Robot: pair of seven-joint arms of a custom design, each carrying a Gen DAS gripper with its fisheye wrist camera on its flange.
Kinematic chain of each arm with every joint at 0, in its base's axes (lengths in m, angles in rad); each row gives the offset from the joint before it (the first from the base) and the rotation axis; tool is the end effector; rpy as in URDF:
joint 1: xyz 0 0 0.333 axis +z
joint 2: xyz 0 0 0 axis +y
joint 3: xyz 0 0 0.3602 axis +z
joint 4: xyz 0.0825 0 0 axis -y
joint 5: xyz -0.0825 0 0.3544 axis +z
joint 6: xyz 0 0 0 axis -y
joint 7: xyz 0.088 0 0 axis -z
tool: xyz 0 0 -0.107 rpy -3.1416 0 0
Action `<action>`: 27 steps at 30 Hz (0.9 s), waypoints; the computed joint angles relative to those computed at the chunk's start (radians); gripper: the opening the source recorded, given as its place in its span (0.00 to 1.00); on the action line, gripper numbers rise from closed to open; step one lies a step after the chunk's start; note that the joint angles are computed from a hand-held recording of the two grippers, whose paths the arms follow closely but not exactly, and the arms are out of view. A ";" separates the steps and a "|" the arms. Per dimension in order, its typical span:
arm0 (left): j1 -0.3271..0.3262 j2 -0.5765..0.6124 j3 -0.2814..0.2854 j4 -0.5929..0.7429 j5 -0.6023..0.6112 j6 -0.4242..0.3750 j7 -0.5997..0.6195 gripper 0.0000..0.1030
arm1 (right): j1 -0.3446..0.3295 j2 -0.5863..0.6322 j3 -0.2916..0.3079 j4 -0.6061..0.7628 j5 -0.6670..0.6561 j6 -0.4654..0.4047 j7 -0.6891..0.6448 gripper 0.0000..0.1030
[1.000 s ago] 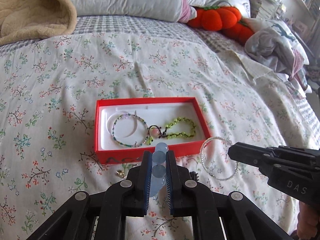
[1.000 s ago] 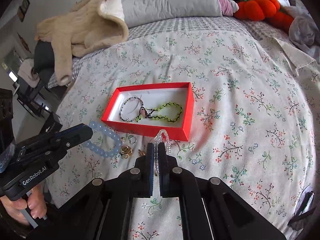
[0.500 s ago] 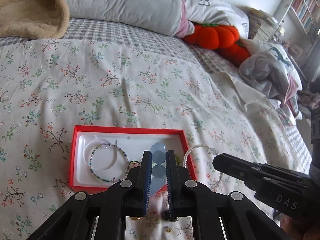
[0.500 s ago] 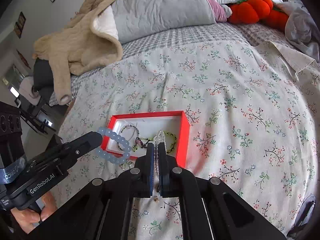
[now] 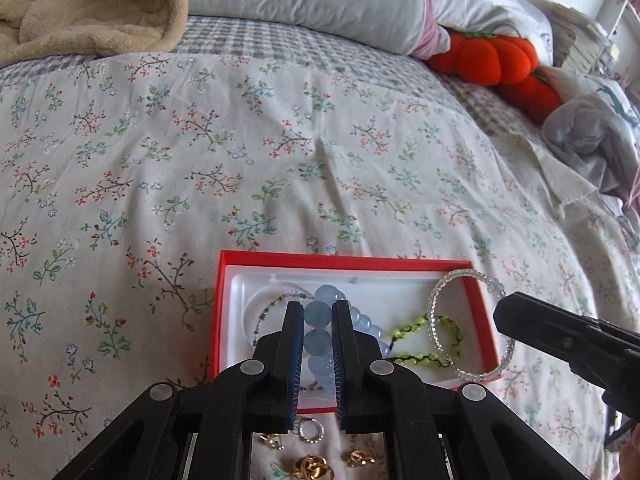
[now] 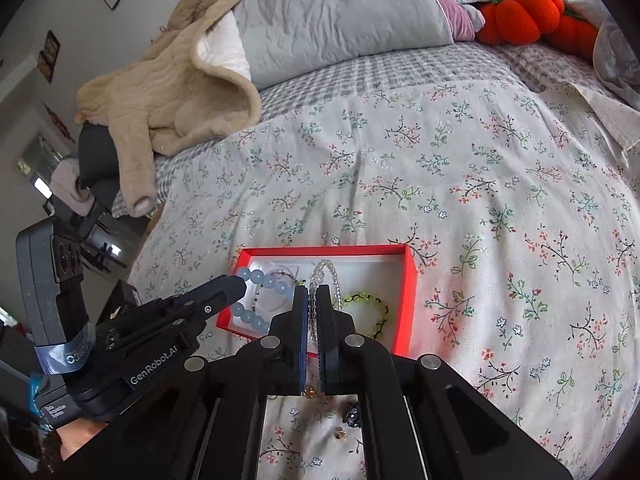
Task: Organize jewelry
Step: 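Lower the blue bracelet into the red box and open the left gripper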
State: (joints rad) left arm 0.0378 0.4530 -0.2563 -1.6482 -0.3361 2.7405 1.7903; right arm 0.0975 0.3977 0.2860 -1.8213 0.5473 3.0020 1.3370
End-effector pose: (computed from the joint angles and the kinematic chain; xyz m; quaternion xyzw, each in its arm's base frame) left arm 0.7032 -0.1074 0.4842 -0.6259 0.6976 -0.3319 0.1072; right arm 0.6521 0.1908 0.4677 -0.6580 0.6341 -0.0977 0.3942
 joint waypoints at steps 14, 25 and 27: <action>-0.043 0.056 0.061 0.054 0.138 -0.031 -0.106 0.08 | 0.031 0.064 -0.090 0.046 -0.096 -0.068 0.100 0.04; -0.046 0.025 0.056 0.021 0.190 -0.015 -0.107 0.26 | 0.012 0.021 -0.077 -0.006 -0.134 -0.053 0.102 0.14; -0.041 0.004 0.049 -0.007 0.185 0.003 -0.093 0.39 | 0.008 0.005 -0.074 -0.023 -0.127 -0.051 0.103 0.23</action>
State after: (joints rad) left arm -0.0037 0.4574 -0.2076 -1.6554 -0.1510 2.7437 1.6971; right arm 0.1059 0.4030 0.2118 -1.8440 0.4200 2.9507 1.4396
